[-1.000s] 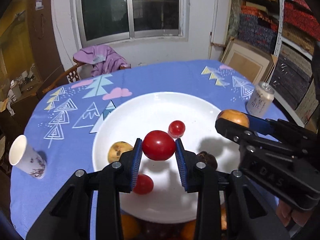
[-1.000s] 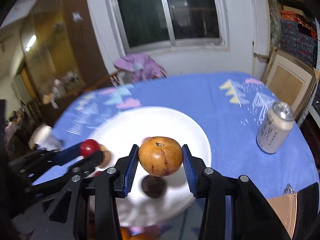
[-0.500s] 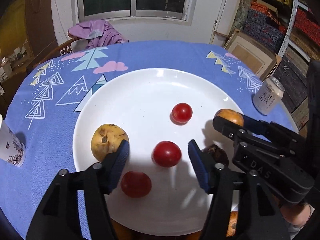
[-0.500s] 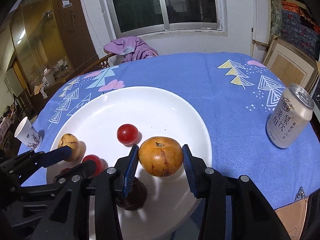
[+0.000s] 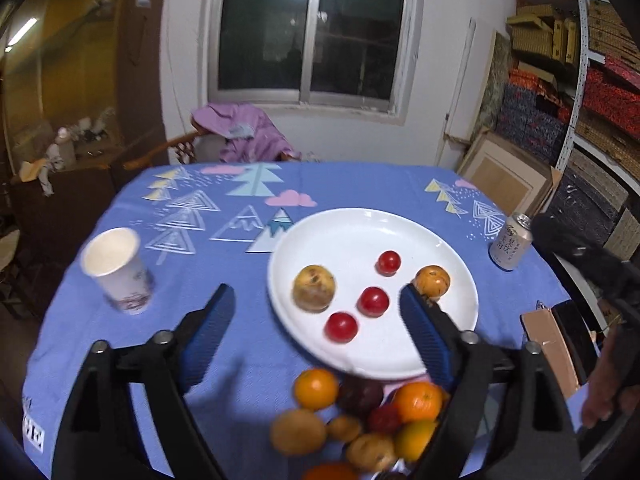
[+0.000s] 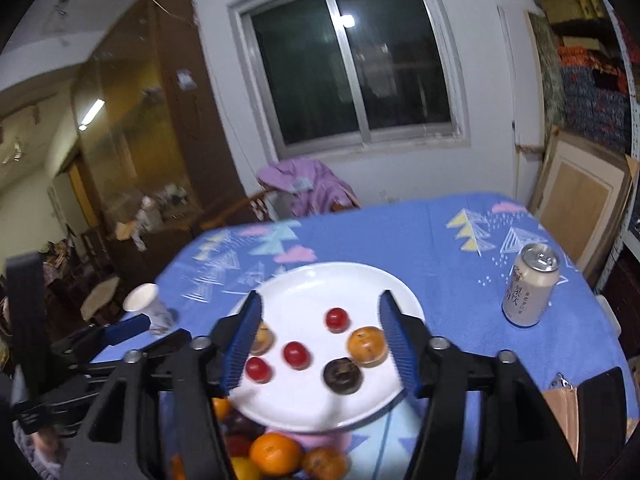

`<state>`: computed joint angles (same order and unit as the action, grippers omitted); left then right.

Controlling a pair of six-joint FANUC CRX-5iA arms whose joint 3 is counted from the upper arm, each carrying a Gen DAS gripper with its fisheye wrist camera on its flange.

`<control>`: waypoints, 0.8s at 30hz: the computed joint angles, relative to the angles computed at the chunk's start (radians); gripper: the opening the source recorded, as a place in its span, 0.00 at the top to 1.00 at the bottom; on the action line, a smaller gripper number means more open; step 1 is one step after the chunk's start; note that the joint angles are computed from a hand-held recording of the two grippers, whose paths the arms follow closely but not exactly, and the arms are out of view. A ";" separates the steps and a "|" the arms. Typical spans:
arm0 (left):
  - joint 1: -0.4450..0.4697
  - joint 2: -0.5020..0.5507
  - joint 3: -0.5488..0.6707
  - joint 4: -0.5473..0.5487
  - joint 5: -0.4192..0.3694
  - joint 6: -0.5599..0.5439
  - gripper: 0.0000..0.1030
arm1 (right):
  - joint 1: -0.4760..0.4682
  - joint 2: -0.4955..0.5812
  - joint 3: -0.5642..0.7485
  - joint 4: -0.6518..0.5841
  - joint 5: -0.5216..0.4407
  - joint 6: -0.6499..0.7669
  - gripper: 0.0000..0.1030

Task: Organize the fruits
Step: 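Grasp an orange with the left tool while the right tool grasps another orange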

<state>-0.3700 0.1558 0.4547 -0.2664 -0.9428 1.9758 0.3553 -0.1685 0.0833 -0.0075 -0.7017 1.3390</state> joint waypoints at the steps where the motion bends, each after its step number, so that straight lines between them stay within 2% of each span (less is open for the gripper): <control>1: -0.013 -0.032 -0.033 -0.044 0.004 0.033 0.12 | 0.020 -0.038 -0.047 0.030 0.017 -0.010 0.31; 3: -0.046 -0.093 -0.103 -0.136 -0.001 0.083 0.12 | 0.058 -0.120 -0.165 0.096 0.064 -0.054 0.30; 5: -0.063 -0.147 -0.181 -0.170 -0.002 0.100 0.10 | 0.088 -0.183 -0.266 0.151 0.086 -0.095 0.28; 7: -0.086 -0.175 -0.233 -0.216 -0.019 0.128 0.10 | 0.109 -0.213 -0.325 0.195 0.070 -0.126 0.28; 10: -0.120 -0.170 -0.245 -0.280 -0.093 0.165 0.09 | 0.127 -0.229 -0.364 0.208 0.016 -0.136 0.28; 13: -0.121 -0.169 -0.268 -0.243 -0.094 0.122 0.09 | 0.135 -0.222 -0.363 0.196 -0.007 -0.120 0.28; 15: -0.140 -0.166 -0.271 -0.250 -0.086 0.091 0.09 | 0.150 -0.223 -0.378 0.232 -0.005 -0.144 0.26; 18: -0.173 -0.143 -0.253 -0.282 -0.104 0.059 0.09 | 0.150 -0.223 -0.371 0.214 -0.016 -0.138 0.25; 24: -0.131 -0.144 -0.281 -0.165 -0.052 -0.026 0.09 | 0.147 -0.215 -0.361 0.200 -0.024 -0.125 0.25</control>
